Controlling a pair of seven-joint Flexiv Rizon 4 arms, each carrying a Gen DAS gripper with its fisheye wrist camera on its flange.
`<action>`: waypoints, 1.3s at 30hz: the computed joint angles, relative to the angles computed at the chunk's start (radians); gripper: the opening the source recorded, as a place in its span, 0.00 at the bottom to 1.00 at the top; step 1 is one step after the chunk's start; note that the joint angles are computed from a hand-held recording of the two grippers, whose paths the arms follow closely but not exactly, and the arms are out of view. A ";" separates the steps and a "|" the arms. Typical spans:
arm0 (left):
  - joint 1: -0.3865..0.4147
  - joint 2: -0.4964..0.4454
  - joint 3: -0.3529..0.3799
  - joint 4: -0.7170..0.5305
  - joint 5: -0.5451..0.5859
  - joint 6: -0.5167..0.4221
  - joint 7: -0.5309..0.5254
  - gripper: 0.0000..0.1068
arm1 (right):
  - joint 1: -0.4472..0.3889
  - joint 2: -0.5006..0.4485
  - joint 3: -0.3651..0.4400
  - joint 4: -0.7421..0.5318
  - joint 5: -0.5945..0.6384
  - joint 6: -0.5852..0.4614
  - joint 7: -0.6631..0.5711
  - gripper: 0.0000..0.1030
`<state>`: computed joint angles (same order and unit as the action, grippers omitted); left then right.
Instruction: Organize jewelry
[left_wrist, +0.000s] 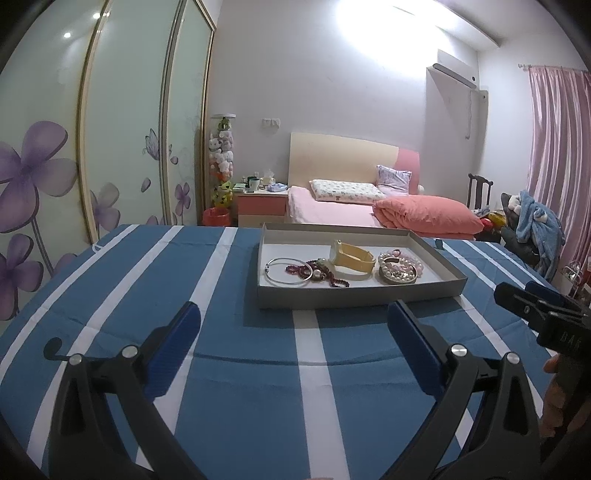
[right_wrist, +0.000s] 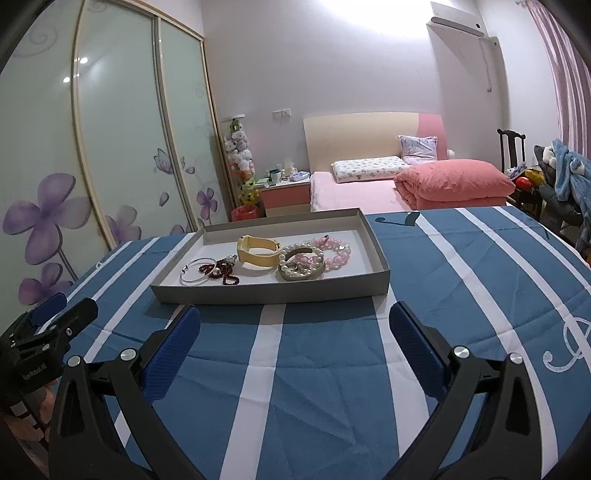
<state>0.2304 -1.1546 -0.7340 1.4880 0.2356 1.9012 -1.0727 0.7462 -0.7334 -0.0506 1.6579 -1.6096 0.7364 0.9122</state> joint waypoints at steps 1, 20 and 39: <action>0.000 0.002 0.001 0.001 0.001 -0.002 0.001 0.93 | 0.000 0.002 0.000 0.002 -0.002 -0.001 0.001 0.98; 0.021 -0.007 -0.040 0.010 0.001 -0.015 0.024 0.93 | 0.002 0.003 0.001 -0.007 -0.002 -0.002 -0.013 0.98; 0.020 -0.004 -0.043 0.013 -0.006 -0.015 0.031 0.93 | 0.003 -0.002 -0.002 -0.016 0.006 0.009 -0.024 0.98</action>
<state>0.2502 -1.1589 -0.7773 1.5011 0.2300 1.8866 -1.0418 0.7488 -0.7350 -0.0529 1.6421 -1.6034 0.7452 0.8883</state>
